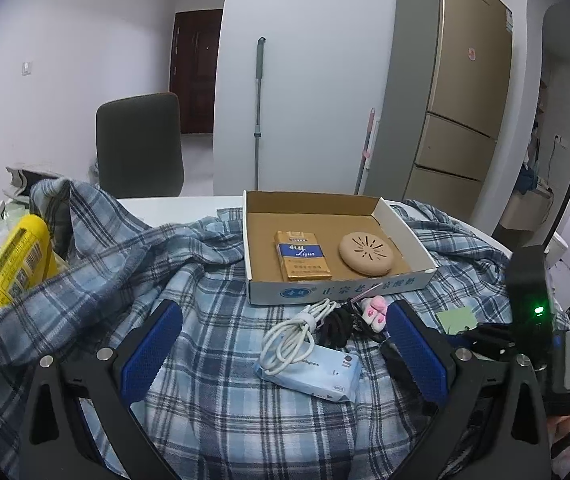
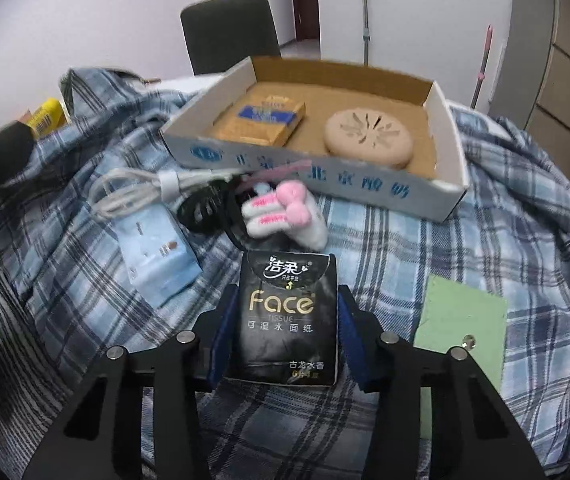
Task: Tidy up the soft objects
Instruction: 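Grasp the white coiled cable with the left tool while the right tool lifts the tissue pack, then carry the cable and tissue pack over the box with both tools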
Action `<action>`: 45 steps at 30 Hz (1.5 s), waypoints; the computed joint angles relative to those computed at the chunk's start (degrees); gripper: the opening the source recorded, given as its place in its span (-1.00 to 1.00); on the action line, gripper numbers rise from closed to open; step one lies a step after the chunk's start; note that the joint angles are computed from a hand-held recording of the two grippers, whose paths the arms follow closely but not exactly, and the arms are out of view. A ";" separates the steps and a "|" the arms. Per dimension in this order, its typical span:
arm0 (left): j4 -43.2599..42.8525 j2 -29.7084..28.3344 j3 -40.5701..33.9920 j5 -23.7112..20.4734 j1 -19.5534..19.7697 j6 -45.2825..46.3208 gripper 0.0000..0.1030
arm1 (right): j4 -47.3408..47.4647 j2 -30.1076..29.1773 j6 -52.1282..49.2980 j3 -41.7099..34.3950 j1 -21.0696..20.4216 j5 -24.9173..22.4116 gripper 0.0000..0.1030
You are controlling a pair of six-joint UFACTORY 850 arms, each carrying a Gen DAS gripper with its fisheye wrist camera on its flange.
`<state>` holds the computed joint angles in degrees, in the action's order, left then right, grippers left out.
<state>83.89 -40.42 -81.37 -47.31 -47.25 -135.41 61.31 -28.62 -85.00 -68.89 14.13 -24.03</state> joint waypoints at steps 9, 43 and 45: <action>-4.70 1.03 -0.69 6.47 2.30 14.50 0.63 | 14.73 3.32 -14.39 2.51 -1.44 -0.73 -0.10; 2.05 -2.11 -2.06 14.66 3.95 8.69 -0.60 | 23.81 4.69 -22.40 3.93 -2.94 -2.47 -0.10; 4.92 -1.68 -1.18 11.12 2.59 5.76 -0.60 | 29.60 5.69 -28.05 5.15 -3.28 -3.04 -0.10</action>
<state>88.80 -42.10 -82.54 -36.19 -44.66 -129.64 90.91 -22.94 -113.05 -63.74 10.84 -27.07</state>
